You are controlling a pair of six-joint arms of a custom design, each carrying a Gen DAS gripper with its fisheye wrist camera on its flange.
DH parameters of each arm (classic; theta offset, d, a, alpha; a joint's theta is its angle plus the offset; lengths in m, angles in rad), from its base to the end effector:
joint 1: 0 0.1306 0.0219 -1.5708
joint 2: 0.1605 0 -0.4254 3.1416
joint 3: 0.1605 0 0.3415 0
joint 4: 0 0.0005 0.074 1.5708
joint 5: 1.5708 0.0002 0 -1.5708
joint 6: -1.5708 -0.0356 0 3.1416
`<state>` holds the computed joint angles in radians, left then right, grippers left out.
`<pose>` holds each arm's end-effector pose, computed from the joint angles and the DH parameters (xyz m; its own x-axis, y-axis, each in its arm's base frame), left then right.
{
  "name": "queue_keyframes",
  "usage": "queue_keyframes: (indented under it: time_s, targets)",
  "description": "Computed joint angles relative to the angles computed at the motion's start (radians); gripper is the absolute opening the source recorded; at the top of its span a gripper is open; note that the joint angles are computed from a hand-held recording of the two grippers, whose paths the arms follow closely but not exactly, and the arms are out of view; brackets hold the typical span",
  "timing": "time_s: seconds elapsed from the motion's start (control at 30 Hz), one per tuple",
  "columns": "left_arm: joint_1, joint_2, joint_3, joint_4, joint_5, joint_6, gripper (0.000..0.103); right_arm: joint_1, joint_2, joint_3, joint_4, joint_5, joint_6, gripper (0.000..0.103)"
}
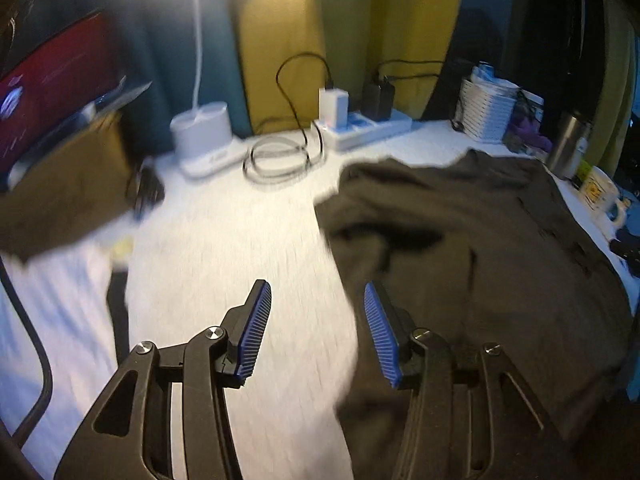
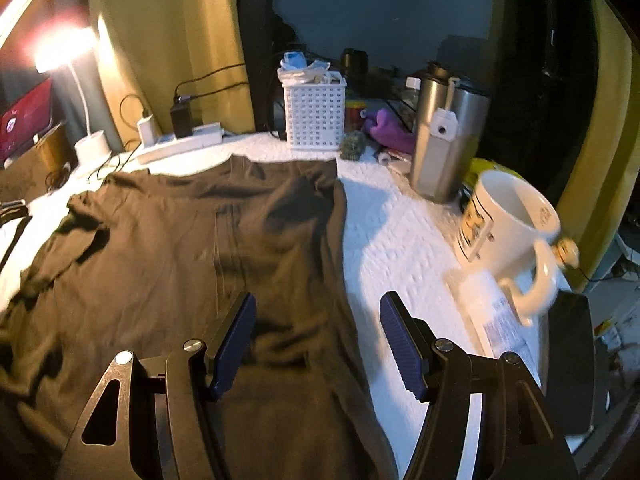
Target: Fold small clothes
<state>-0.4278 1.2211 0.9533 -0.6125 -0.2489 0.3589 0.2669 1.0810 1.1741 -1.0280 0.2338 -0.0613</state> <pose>0.3129 -0.1336 0.3743 -0.7479 -0.0331 -0.6630 -0.0036 0.9989 -0.0459 0.2808 0.0677 0.4774 -0.7822 -0.1521 -0.6042 -0.0761 0.9858 -0.1497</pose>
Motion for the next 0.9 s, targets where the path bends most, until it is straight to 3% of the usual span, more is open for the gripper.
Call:
queue_keyframes:
  time_s: [0.23,0.3,0.33,0.4,0.77,0.9]
  targets:
    - [-0.161,-0.129,-0.097,-0.022,-0.019,0.168,0.06,-0.02,-0.092,-0.064,-0.08,-0.104,-0.004,0.065]
    - [-0.198,-0.143,-0.107,-0.025,-0.024,0.19,0.061,-0.012,-0.105,-0.077,-0.088,-0.113,-0.005,0.051]
    - [-0.214,-0.149,-0.113,-0.022,-0.009,0.21,0.061,-0.006,-0.11,-0.083,-0.092,-0.122,-0.006,0.05]
    - [-0.234,-0.149,-0.12,-0.026,0.019,0.226,0.061,-0.002,-0.112,-0.092,-0.088,-0.134,-0.009,0.049]
    - [-0.334,-0.196,-0.159,-0.093,0.007,0.327,0.061,-0.046,-0.095,-0.105,-0.115,-0.09,-0.034,0.05]
    - [-0.352,-0.191,-0.159,-0.106,0.014,0.324,0.061,0.008,-0.091,-0.115,-0.096,-0.091,-0.04,0.049]
